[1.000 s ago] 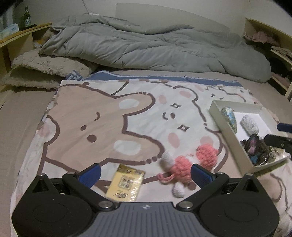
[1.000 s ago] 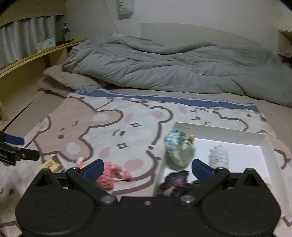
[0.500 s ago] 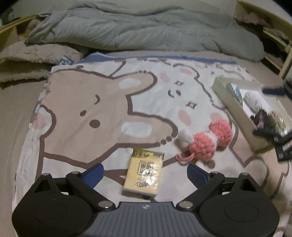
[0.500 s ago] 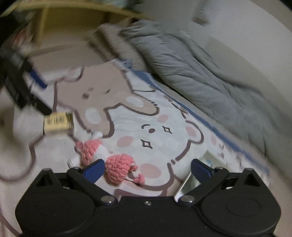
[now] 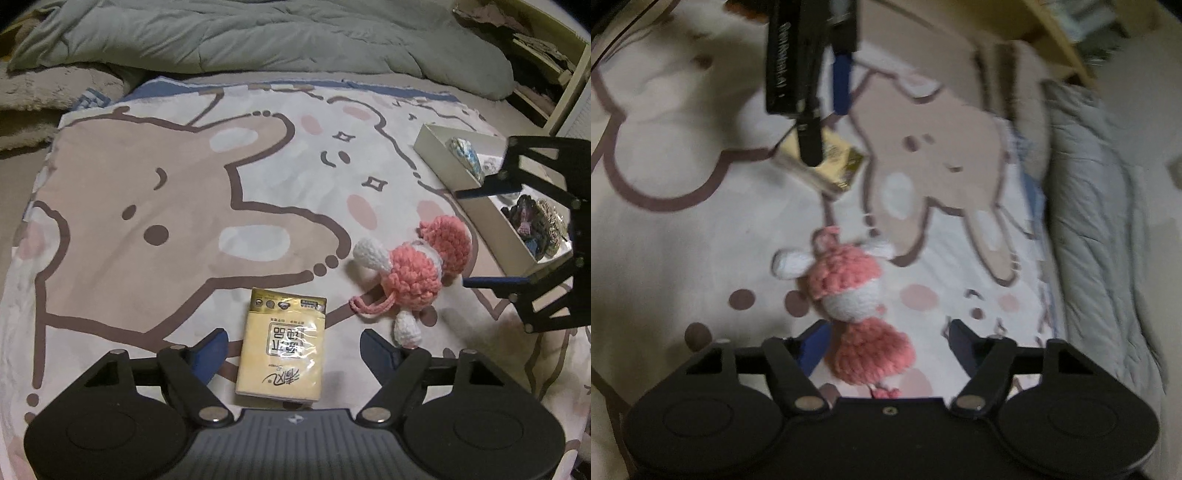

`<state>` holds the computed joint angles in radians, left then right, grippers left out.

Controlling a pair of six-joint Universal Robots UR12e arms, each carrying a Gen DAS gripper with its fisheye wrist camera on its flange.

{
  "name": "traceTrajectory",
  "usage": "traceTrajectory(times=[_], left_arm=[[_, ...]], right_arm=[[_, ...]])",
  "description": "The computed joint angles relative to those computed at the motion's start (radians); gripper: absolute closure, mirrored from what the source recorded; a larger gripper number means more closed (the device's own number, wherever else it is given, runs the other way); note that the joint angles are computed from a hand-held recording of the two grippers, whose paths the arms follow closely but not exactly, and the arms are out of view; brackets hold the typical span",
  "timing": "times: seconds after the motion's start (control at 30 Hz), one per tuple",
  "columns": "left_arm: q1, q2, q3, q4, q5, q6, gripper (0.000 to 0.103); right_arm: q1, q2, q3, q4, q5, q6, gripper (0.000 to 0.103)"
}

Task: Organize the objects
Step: 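Grasp the gold tissue pack with the left gripper while the right grasps the pink knitted doll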

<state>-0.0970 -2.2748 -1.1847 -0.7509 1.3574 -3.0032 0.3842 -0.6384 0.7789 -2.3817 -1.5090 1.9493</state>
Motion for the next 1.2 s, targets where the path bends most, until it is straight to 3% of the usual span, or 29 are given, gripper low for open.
traceTrajectory(times=[0.13,0.27,0.37,0.6,0.73,0.77,0.93,1.1,1.2], left_arm=[[-0.002,-0.013,0.016,-0.026,0.008,0.012,0.025],[-0.004,-0.025,0.029,-0.038,0.021,0.024,0.025],[-0.009,-0.035,0.038,-0.041,0.04,0.051,0.026],[-0.017,-0.053,0.064,-0.062,0.08,0.034,0.046],[-0.022,-0.056,0.072,-0.066,0.09,0.025,0.05],[-0.025,-0.056,0.072,-0.065,0.1,0.026,0.05],[-0.03,-0.046,0.062,-0.02,0.108,-0.007,0.05],[-0.033,-0.028,0.042,0.037,0.103,-0.052,0.05],[-0.037,-0.017,0.03,0.065,0.103,-0.073,0.05]], right_arm=[[0.007,0.048,-0.094,0.117,-0.02,-0.033,0.041],[0.01,0.086,-0.158,0.174,-0.028,-0.033,0.045],[0.013,0.106,-0.196,0.232,-0.041,-0.029,0.057],[0.01,0.091,-0.15,0.178,-0.031,0.005,0.058],[0.008,0.103,-0.186,0.222,-0.019,0.143,0.061],[0.007,0.106,-0.196,0.237,-0.014,0.175,0.067],[-0.005,0.12,-0.258,0.338,0.051,0.416,0.068],[-0.015,0.089,-0.206,0.313,0.106,0.602,0.072],[-0.019,0.057,-0.146,0.246,0.116,0.715,0.072]])
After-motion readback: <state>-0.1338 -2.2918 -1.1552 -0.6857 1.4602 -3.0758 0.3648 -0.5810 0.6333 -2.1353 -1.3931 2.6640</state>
